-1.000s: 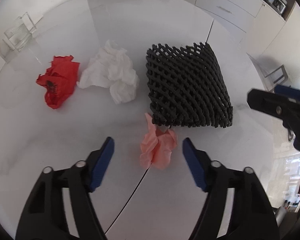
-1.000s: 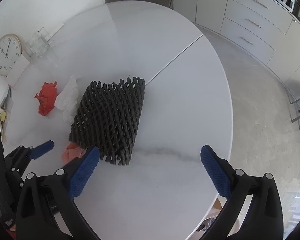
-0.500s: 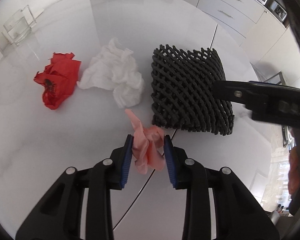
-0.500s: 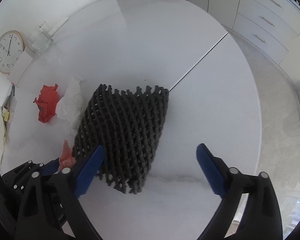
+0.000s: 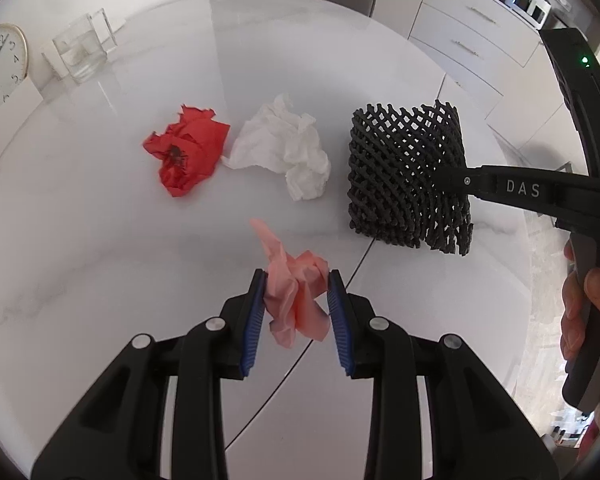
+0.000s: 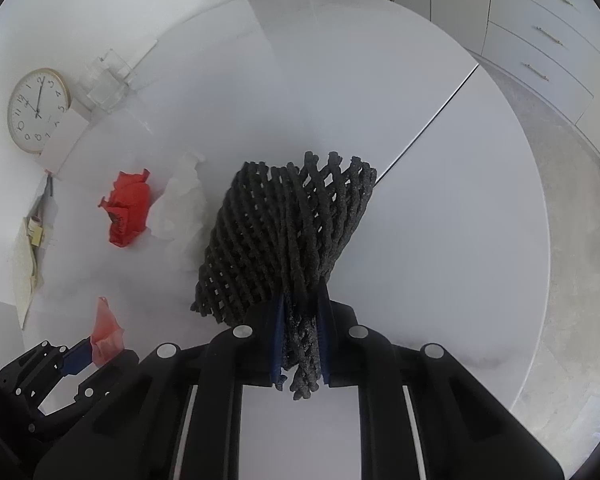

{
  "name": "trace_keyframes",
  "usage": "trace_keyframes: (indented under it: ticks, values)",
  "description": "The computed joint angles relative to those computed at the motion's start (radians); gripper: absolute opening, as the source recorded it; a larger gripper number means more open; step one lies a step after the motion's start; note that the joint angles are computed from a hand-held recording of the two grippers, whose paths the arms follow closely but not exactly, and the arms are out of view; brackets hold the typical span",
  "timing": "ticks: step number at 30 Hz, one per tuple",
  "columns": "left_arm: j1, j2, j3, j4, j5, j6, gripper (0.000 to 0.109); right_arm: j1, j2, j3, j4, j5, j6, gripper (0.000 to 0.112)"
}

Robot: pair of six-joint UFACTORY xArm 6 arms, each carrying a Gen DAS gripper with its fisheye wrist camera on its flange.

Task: Collect trash
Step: 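Carry the pink tissue and black mesh pad over the wastebasket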

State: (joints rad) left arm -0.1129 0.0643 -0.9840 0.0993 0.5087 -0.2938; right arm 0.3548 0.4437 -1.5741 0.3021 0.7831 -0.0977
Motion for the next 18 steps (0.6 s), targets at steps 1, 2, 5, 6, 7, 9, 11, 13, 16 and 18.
trace_keyframes:
  ticks: [1,2,5,6,7,9,11,13,16,18]
  values:
    - [-0.004,-0.014,0.007,0.005,0.003,0.0,0.031,-0.001,-0.019,0.019,0.003,-0.007,-0.004,0.015]
    - [-0.008,-0.032,0.018,0.004,0.003,0.001,0.031,-0.001,-0.031,0.027,0.005,-0.011,-0.004,0.015]
    - [-0.028,-0.063,0.035,-0.03,0.003,0.019,0.031,-0.008,-0.11,0.108,0.007,-0.035,-0.01,0.015]
    - [-0.033,-0.082,0.049,-0.046,0.005,0.032,0.031,-0.01,-0.139,0.137,0.004,-0.044,-0.01,0.015]
    - [-0.038,-0.094,0.054,-0.054,0.008,0.04,0.031,-0.014,-0.178,0.176,0.001,-0.053,-0.008,0.015]
    - [-0.064,-0.139,0.087,-0.052,0.008,0.043,0.031,-0.025,-0.257,0.253,-0.003,-0.068,-0.007,0.015]
    - [-0.085,-0.176,0.118,-0.05,0.004,0.054,0.031,-0.034,-0.327,0.322,-0.019,-0.081,0.001,0.015]
    - [-0.117,-0.209,0.139,-0.043,0.008,0.051,0.031,-0.046,-0.404,0.396,-0.043,-0.093,0.014,0.015]
    - [-0.16,-0.242,0.161,-0.058,0.017,0.069,0.031,-0.07,-0.537,0.52,-0.083,-0.101,0.042,0.015]
    - [-0.197,-0.268,0.178,-0.061,0.026,0.075,0.031,-0.091,-0.638,0.612,-0.108,-0.099,0.069,0.015]
